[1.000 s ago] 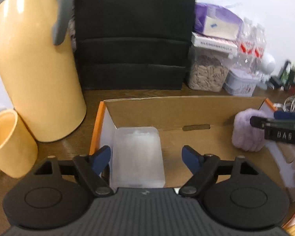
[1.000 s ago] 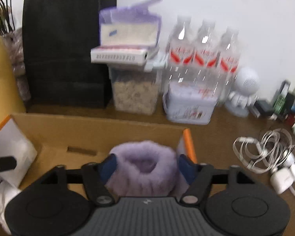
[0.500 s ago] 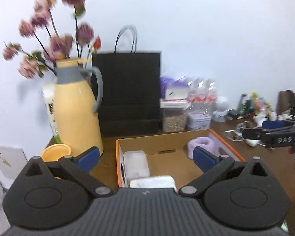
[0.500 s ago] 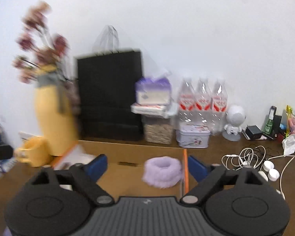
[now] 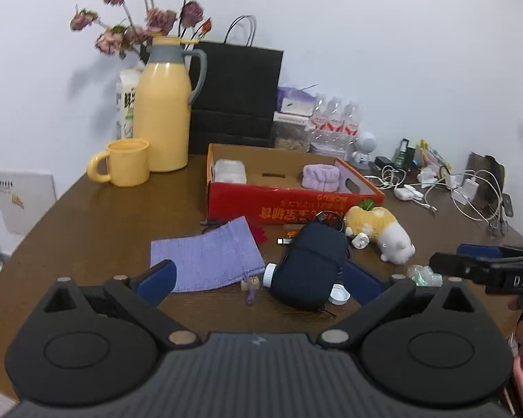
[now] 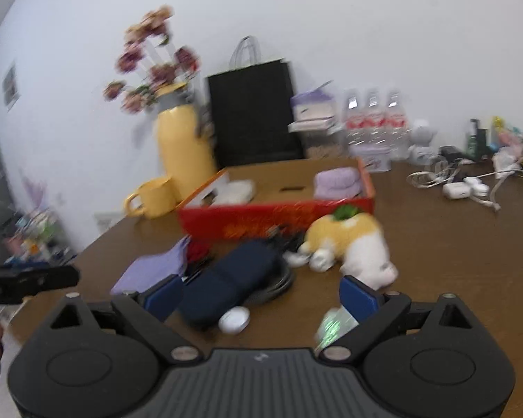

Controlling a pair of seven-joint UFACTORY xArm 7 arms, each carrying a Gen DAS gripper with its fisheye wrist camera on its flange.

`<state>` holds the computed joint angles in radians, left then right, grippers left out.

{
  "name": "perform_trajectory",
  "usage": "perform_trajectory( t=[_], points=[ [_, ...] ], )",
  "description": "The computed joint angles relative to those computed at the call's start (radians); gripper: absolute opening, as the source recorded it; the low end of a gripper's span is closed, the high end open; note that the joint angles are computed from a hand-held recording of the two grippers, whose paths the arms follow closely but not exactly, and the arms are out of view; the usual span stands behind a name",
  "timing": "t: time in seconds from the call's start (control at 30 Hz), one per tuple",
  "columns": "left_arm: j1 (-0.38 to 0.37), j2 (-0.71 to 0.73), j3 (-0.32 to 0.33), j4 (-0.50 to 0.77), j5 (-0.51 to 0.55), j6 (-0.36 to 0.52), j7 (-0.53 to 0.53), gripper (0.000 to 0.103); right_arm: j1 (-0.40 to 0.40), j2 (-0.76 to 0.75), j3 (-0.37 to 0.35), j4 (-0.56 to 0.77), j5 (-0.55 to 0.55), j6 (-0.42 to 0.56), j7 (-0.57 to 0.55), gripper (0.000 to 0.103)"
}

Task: Organize objects
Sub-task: 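Return to the table and grasp the blue-purple cloth bag with both grippers, then carry the cloth bag into the box and release it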

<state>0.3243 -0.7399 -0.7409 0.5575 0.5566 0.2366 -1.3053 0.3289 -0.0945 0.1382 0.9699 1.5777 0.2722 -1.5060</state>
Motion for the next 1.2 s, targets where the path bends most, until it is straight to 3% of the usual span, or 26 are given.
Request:
perform_trajectory(
  t=[0.07,0.23,0.33,0.4,0.5,0.6,0.67,0.8,0.9,1.0,1.07,1.2],
  points=[
    [0.02,-0.013,-0.006,0.003,0.009,0.017,-0.006,0.103,0.005,-0.017,0.003,-0.013,-0.047,0.016,-0.005,0.091],
    [0.099,0.039,-0.018,0.007,0.025,0.019,-0.051,0.103,0.026,0.026,0.015,0.043,-0.025,-0.004,-0.038,0.086],
    [0.182,0.112,-0.04,0.014,0.075,-0.011,-0.069,0.102,0.03,0.112,0.028,0.118,-0.097,-0.006,0.041,0.083],
    [0.223,0.191,-0.043,0.036,0.104,-0.005,-0.078,0.092,0.034,0.178,0.044,0.175,-0.173,-0.011,0.108,0.078],
    [0.303,0.293,-0.061,0.074,0.181,-0.023,-0.112,0.087,0.039,0.292,0.087,0.28,-0.259,-0.031,0.164,0.074],
    [0.381,0.375,-0.087,0.117,0.282,-0.049,-0.157,0.081,0.067,0.429,0.092,0.41,-0.449,0.0,0.378,0.066],
    [0.383,0.422,-0.073,0.138,0.315,-0.046,-0.17,0.076,0.103,0.511,0.074,0.493,-0.584,0.029,0.514,0.055],
    [0.365,0.497,-0.046,0.173,0.385,-0.024,-0.2,0.061,0.127,0.608,0.086,0.591,-0.696,0.047,0.643,0.043],
    [0.315,0.515,-0.018,0.192,0.394,0.023,-0.187,0.019,0.131,0.645,0.086,0.629,-0.772,0.074,0.734,0.017],
    [0.259,0.508,0.033,0.182,0.364,0.025,-0.197,0.012,0.098,0.636,0.123,0.608,-0.799,0.06,0.75,0.009],
    [0.199,0.479,0.083,0.157,0.314,0.003,-0.193,0.009,0.041,0.611,0.183,0.573,-0.777,0.059,0.714,0.005],
    [0.094,0.372,0.117,0.131,0.312,0.03,-0.243,0.008,-0.084,0.509,0.311,0.452,-0.688,0.006,0.595,0.005]
  ],
)
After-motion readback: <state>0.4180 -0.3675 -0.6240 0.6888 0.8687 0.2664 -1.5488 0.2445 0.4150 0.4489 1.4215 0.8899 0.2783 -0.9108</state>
